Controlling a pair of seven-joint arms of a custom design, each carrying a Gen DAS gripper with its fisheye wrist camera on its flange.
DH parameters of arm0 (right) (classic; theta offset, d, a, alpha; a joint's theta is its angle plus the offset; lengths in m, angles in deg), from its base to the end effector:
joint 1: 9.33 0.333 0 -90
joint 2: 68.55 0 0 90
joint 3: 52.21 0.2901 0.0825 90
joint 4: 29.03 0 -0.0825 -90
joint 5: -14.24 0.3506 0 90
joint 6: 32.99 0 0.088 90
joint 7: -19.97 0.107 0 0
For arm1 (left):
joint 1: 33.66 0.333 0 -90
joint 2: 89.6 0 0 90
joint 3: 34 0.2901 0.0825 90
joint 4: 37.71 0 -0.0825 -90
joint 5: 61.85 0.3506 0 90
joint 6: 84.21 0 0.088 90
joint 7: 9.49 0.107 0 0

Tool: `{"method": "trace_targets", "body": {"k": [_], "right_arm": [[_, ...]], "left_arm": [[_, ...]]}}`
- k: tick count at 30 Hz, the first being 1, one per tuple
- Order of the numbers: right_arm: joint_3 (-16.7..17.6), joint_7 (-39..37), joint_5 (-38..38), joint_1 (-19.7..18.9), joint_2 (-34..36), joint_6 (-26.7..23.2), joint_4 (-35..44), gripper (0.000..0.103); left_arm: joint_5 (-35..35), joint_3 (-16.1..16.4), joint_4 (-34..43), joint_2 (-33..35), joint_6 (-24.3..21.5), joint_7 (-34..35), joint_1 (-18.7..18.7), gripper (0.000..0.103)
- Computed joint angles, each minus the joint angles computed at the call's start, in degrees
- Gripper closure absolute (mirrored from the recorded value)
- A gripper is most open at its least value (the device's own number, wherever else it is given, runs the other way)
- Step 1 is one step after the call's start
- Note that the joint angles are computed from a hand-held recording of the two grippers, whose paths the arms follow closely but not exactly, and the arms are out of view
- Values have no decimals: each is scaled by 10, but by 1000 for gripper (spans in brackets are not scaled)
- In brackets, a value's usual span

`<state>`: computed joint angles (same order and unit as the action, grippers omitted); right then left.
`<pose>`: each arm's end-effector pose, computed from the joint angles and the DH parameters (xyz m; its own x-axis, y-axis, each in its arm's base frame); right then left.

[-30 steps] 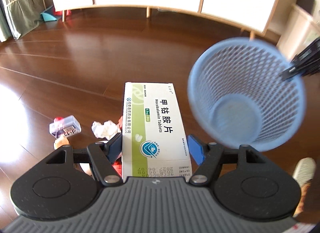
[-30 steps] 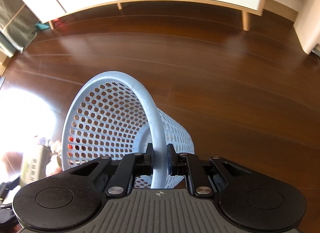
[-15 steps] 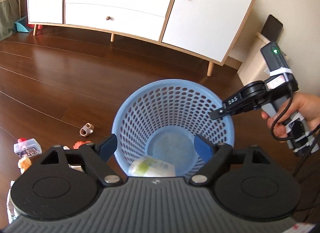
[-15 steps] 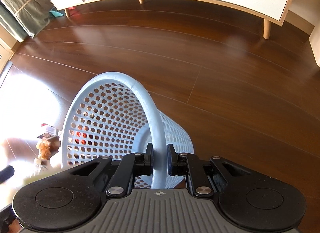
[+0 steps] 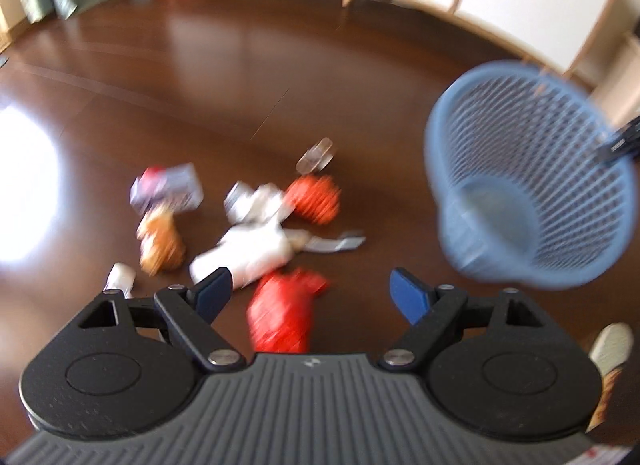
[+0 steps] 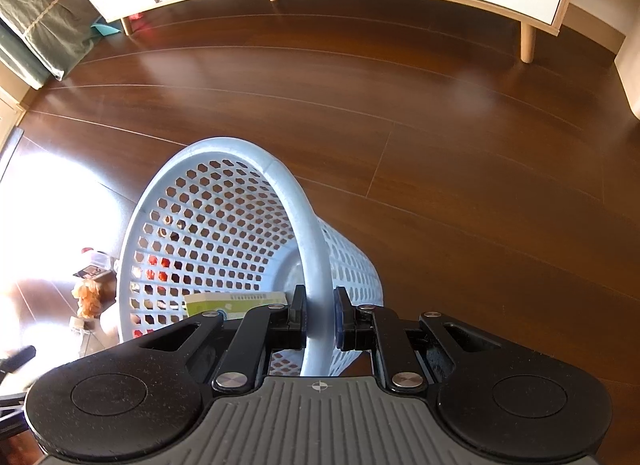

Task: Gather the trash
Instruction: 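Grasp the red plastic bag with the left gripper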

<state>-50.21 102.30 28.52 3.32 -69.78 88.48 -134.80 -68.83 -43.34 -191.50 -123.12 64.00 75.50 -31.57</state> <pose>0.5312 0.1506 0.5412 0.3109 -0.9293 -0.1991 -0.9209 -0.2427 -0.3050 0.3787 -0.0470 0.4589 0.0396 -0.9977 0.0558 -0.8848 -0.0609 -0.4620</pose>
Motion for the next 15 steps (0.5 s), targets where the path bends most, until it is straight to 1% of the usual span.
{"method": "trace_targets", "body": {"k": [1, 3, 6, 9, 12, 15], "right_arm": [[0, 2, 0, 0, 0, -1, 0, 94], [0, 2, 1, 0, 2, -2, 3, 94], [0, 2, 1, -1, 3, -2, 3, 94], [0, 4, 2, -2, 8, -3, 8, 94], [1, 1, 3, -2, 8, 1, 6, 94], [1, -3, 3, -2, 7, 4, 3, 94]], "left_arm": [[0, 6, -9, 3, -6, 8, 0, 20], [3, 9, -27, 11, -5, 18, 2, 20], [3, 2, -48, 35, 8, 25, -6, 20], [15, -9, -57, 70, 30, 27, -6, 20], [40, -25, -50, 110, 49, 7, 3, 22], [77, -39, -41, 147, 71, -23, 14, 26]]}}
